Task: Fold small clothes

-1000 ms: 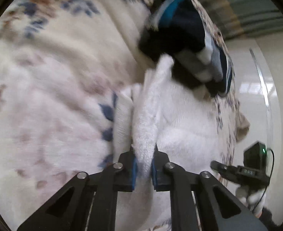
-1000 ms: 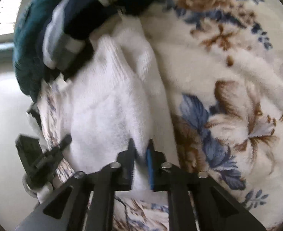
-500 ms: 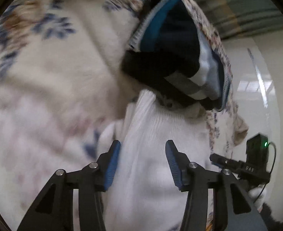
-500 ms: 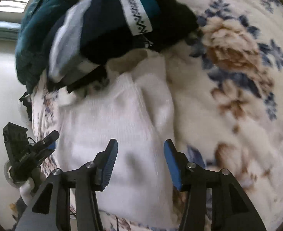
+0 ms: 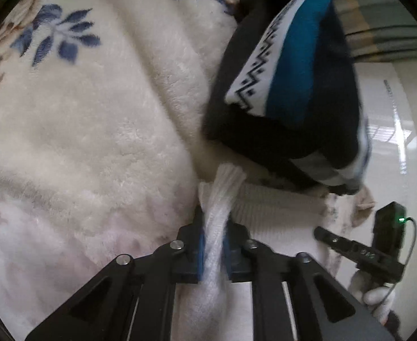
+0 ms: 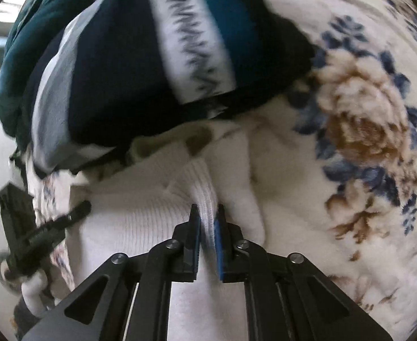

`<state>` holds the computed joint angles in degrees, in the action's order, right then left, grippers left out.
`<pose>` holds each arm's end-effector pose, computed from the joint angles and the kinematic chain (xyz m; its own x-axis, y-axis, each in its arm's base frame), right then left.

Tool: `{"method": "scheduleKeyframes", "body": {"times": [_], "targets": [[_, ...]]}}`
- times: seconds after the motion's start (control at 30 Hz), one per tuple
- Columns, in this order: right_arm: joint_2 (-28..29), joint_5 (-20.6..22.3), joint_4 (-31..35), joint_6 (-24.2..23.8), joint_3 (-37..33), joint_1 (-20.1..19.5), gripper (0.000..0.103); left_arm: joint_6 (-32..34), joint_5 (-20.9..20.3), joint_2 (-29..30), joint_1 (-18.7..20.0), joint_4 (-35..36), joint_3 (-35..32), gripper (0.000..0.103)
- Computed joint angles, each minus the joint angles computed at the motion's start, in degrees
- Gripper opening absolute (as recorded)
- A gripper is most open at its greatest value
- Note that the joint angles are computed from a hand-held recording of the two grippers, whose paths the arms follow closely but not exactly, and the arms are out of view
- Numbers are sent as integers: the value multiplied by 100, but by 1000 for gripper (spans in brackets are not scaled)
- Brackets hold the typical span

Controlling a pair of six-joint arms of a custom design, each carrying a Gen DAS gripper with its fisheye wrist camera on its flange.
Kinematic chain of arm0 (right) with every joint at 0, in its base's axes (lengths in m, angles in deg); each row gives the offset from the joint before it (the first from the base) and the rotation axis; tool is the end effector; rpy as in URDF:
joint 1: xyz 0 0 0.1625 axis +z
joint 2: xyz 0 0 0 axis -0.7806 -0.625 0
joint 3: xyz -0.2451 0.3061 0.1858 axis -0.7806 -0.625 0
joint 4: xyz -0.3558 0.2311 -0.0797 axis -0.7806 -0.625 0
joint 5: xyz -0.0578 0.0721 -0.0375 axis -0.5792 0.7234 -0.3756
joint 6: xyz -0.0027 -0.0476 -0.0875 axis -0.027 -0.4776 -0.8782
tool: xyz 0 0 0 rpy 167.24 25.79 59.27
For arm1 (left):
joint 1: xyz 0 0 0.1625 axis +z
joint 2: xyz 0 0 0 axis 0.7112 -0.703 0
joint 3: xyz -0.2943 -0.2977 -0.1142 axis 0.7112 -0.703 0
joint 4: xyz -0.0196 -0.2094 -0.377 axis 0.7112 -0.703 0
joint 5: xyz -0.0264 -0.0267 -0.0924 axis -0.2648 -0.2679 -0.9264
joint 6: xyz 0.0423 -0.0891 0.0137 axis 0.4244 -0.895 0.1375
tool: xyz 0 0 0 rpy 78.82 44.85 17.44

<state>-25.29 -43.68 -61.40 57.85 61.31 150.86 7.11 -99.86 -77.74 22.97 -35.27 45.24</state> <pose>0.1992 -0.6346 0.1123 -0.8564 0.3937 0.3340 0.3154 0.9111 -0.2653 -0.0943 -0.6511 0.2190 -0.9793 0.0654 -0.1914 0.0780 0.9952 -0.0586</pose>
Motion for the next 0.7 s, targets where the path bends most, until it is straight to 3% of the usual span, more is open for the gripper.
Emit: {"method": "scheduleKeyframes", "body": {"times": [0.07,0.13,0.2,0.33,0.43,0.5,0.53,0.57,0.63,0.7], "targets": [[-143,203,102,-36,42,25,35,-127,-327,-251,55,89,65,33],[-417,234,131,-57,266,69,48,-108,-428,-722,51,82,354,41],[-795,347,54,-23,702,100,49,-69,-389,-1148,5,193,658,47],[-1303,734,97,288,1492,121,49,-175,-486,-2063,-63,713,1403,47],[-1506,1107,-72,523,2051,59,49,-536,-643,-2451,-12,623,1934,44],[-1516,1517,-530,659,2422,-51,49,-634,-757,-2595,1,394,2191,15],[-1543,1709,-836,713,2613,-122,44,-725,-674,-2635,-48,310,2263,9],[-1512,1717,-1127,709,2716,-109,25,-744,-552,-2702,-112,250,2339,9],[-1359,1467,-1447,738,2765,25,10,-750,-226,-2655,-225,159,2354,7],[-1347,1141,-1601,1031,2837,87,7,-727,-117,-2514,-131,249,2202,6]]}}
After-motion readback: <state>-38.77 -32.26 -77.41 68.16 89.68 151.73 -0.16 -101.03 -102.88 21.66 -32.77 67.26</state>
